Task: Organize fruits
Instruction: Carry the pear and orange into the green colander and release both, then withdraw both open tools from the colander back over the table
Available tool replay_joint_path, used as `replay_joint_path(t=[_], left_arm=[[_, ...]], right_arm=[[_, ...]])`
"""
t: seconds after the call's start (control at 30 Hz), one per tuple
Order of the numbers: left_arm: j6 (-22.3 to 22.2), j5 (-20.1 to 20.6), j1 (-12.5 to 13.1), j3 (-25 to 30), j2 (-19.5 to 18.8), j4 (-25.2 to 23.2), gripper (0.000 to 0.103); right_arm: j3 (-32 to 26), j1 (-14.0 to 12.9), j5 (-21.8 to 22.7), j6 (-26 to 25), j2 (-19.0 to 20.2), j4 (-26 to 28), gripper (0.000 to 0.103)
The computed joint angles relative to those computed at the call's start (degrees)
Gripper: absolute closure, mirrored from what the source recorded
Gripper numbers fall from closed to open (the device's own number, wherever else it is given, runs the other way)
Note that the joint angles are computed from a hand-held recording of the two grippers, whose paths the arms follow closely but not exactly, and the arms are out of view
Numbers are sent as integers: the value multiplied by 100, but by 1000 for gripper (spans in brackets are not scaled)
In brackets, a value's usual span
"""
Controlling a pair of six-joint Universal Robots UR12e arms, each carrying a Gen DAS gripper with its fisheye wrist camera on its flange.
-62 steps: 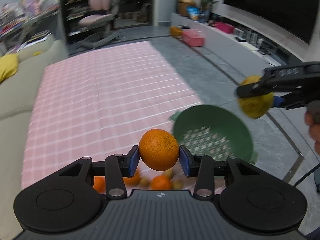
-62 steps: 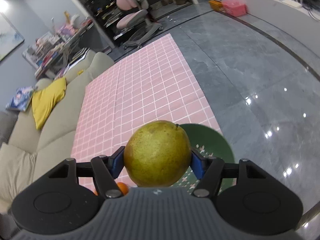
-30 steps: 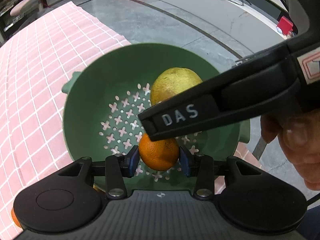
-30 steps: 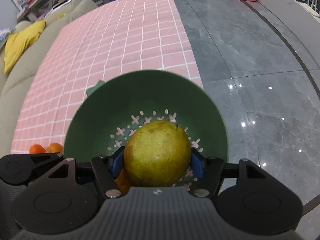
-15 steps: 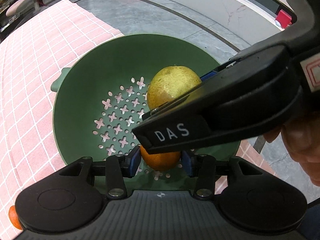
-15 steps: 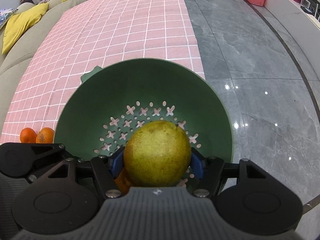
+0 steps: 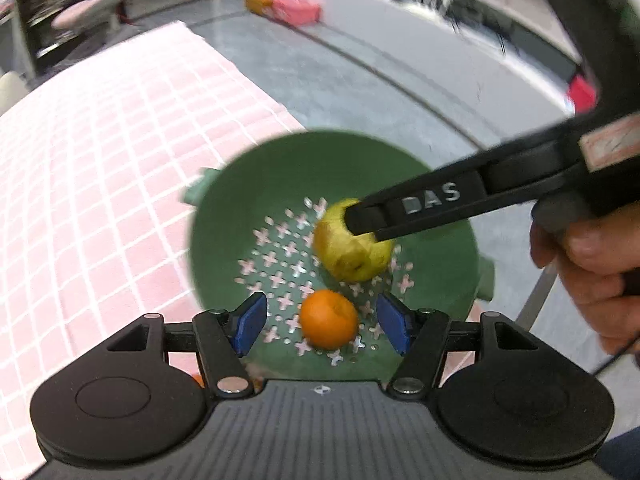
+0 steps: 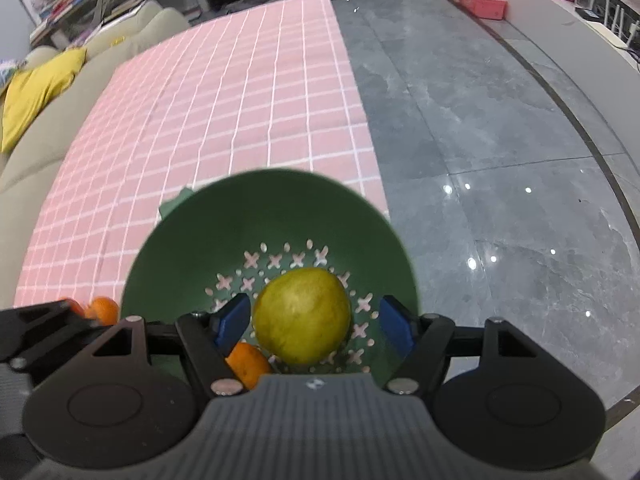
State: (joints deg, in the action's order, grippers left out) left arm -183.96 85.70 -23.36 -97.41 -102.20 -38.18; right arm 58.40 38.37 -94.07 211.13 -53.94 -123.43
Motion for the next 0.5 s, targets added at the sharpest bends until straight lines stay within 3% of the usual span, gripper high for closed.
replay_joint_path(t=[0.17,0.5], left_arm=[[-532,21,193,-454,475,500,29],[-908,516,504,-1328,1468,526,29]], right_arm=[[137,47,-129,84,-103,-310,35],[343,358,-471,-225,-243,-1182,43]])
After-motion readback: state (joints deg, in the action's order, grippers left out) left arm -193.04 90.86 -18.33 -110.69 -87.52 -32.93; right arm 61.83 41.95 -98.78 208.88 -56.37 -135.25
